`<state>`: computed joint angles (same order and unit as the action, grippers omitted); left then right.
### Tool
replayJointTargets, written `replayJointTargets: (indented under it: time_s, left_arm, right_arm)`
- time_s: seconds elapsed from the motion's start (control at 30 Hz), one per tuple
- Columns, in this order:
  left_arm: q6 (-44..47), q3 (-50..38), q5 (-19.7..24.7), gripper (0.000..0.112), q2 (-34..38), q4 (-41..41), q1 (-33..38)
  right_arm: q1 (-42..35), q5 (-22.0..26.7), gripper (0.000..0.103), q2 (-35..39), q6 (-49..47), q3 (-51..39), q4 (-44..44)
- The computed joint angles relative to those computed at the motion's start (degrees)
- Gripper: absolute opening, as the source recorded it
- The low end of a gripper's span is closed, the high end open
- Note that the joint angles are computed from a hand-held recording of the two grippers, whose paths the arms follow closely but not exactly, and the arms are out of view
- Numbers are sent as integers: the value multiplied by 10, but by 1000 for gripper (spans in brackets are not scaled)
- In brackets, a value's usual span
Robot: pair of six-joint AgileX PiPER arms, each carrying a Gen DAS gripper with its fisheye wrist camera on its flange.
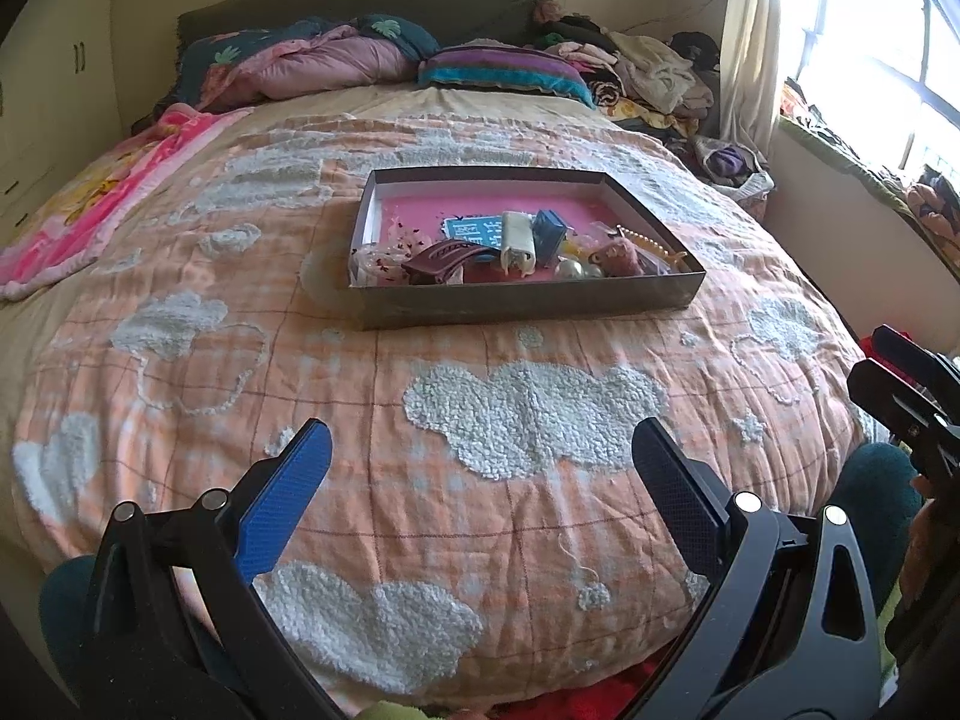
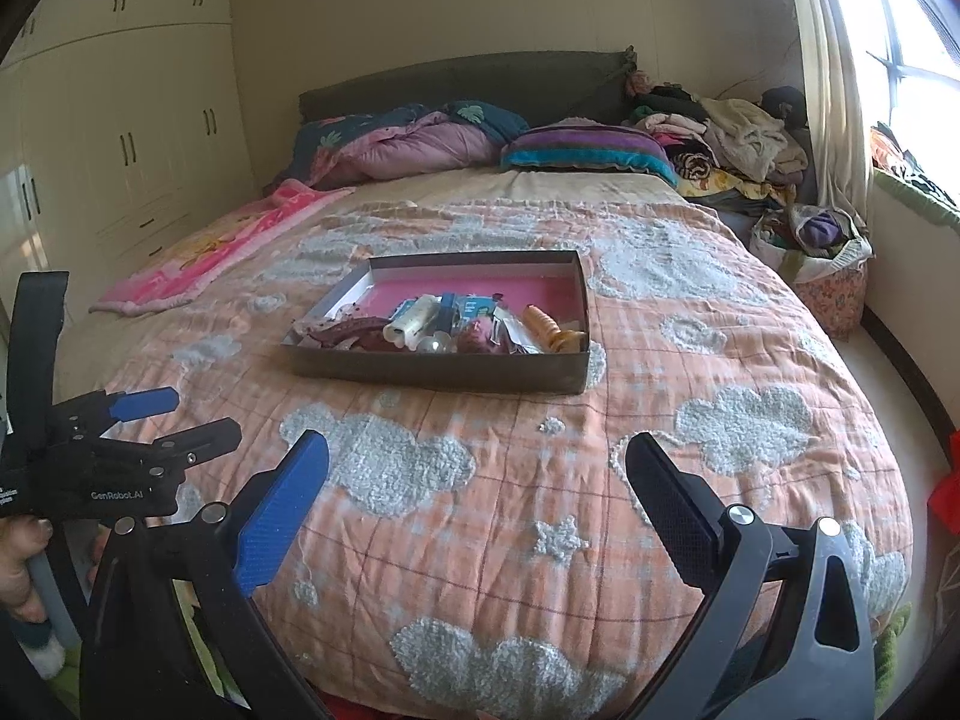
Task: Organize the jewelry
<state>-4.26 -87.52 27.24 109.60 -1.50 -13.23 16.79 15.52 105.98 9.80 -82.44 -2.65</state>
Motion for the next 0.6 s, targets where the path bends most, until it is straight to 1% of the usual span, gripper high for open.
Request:
replayJointTargets:
  time_s: [0.27, 0.6]
  left_arm:
    - [-5, -3, 4, 94, 0, 6, 0]
    - [-30, 2, 4, 94, -8, 36, -1]
  right_arm:
    - [-1, -4, 99, -5, 11, 6, -8]
    - [-1, -4, 99, -6, 12, 8, -8]
